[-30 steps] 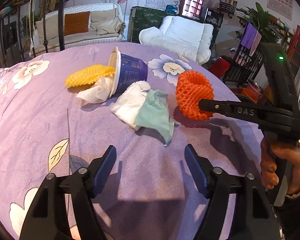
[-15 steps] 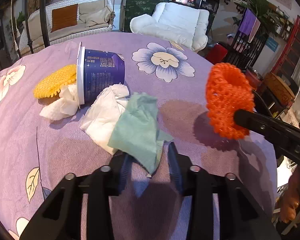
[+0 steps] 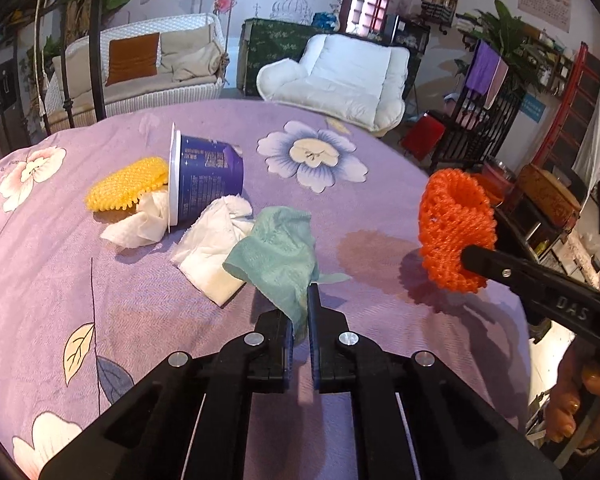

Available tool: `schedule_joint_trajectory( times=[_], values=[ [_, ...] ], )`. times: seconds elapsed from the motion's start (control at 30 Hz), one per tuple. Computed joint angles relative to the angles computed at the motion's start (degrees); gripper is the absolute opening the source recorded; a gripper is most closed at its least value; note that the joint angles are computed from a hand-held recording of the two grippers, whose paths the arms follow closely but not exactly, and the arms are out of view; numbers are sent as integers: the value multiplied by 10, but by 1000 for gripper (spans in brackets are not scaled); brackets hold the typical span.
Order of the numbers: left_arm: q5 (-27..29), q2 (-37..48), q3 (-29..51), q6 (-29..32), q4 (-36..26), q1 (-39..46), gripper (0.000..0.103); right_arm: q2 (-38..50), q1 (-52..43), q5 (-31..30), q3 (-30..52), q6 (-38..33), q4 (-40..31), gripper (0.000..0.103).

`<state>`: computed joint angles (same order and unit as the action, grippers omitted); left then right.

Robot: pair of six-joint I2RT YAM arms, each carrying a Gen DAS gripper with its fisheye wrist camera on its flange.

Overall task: Collect trash
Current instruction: 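Carry the orange net and green cloth over the black bin with both grippers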

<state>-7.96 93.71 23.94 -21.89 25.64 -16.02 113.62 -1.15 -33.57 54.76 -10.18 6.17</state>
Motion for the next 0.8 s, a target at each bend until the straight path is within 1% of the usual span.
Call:
schedule_joint_trajectory(
  times=[0.17, 0.37, 0.57, 0.8],
  values=[
    [-10, -33, -23, -20, 11, -36, 8, -14, -25, -8, -23, -8, 13, 16],
    [-23, -33, -21, -36, 22, -79, 8, -28, -65, -24, -43, -8, 24, 16],
    [-29, -16, 7, -33, 32, -118, 8, -42, -120, -33, -47, -15, 35, 16],
    [-27, 35, 74, -15, 33, -165, 8, -32, -195, -37, -23, -17, 33, 16]
  ],
)
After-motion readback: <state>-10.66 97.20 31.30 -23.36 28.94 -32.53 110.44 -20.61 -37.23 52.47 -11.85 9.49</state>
